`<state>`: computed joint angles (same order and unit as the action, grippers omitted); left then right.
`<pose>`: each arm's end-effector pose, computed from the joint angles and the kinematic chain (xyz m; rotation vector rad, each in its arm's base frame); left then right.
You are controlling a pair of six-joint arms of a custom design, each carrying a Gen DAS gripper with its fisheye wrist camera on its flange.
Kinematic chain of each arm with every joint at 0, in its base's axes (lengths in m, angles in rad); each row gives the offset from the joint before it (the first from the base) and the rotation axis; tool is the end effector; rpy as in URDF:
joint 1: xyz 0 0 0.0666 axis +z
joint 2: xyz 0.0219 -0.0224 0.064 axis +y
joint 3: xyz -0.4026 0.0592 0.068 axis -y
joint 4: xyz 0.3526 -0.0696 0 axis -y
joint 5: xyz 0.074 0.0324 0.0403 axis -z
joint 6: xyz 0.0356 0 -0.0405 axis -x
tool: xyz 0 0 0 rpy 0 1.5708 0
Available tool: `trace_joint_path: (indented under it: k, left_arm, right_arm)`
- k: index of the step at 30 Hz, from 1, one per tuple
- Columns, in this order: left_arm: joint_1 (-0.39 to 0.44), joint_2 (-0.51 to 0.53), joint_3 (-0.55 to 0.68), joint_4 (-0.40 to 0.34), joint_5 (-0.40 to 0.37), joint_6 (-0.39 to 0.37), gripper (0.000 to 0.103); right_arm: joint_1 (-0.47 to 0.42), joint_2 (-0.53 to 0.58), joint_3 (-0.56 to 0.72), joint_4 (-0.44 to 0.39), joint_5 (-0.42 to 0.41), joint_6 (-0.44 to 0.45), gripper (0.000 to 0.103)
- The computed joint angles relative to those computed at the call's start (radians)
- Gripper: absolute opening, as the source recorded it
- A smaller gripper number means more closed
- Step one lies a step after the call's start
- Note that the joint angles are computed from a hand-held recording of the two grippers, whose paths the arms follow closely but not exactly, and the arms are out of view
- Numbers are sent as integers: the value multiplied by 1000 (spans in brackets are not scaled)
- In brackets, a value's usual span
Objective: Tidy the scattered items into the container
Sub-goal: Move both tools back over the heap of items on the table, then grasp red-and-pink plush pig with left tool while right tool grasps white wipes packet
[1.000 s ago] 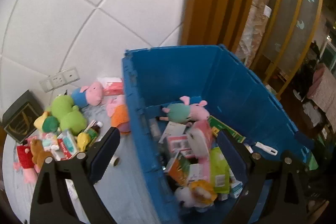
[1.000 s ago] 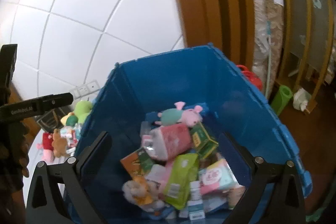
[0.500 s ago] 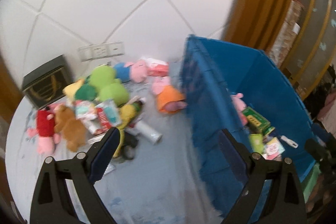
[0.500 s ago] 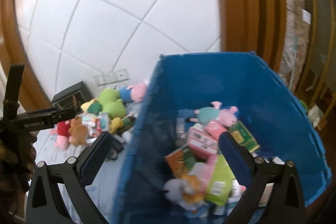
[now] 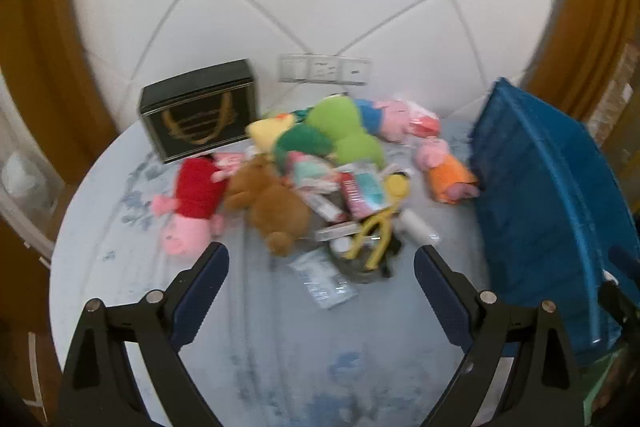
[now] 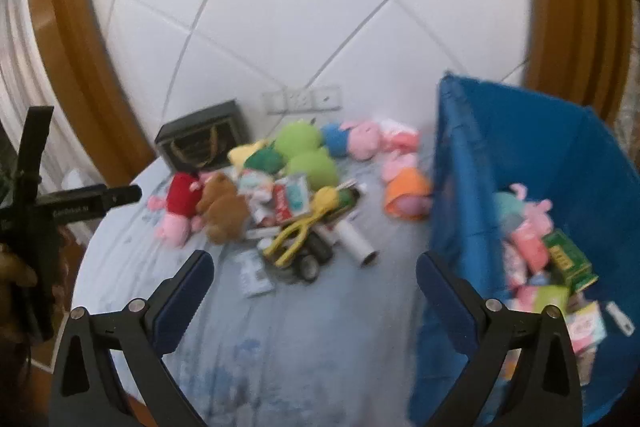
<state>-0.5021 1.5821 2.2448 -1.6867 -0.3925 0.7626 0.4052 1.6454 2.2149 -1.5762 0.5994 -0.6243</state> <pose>0.3814 -0.1943 0.6579 -0.4586 2.4377 -0.0133 0.4417 0.1672 0.6297 0.4667 2.3161 -0.2972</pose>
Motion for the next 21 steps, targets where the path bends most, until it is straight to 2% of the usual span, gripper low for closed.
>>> trace_joint_path:
  k: [4,8,16,21]
  left_arm:
    - [76,-95,-182,65,30,-36,95]
    - [157,-166,-338,131,73,-81,95]
    - [297,-228,-548,272,142,-195,95]
    - [382,-237,-677,390,186,-249,95]
  right_arm:
    - [23,49,-3,23,-17,-10,103]
    - [27,88,-40,86,-46,-6,103]
    - [-14,213,-72,172,-132,-7,103]
    - [-30,306,-36,181,-168,15,103]
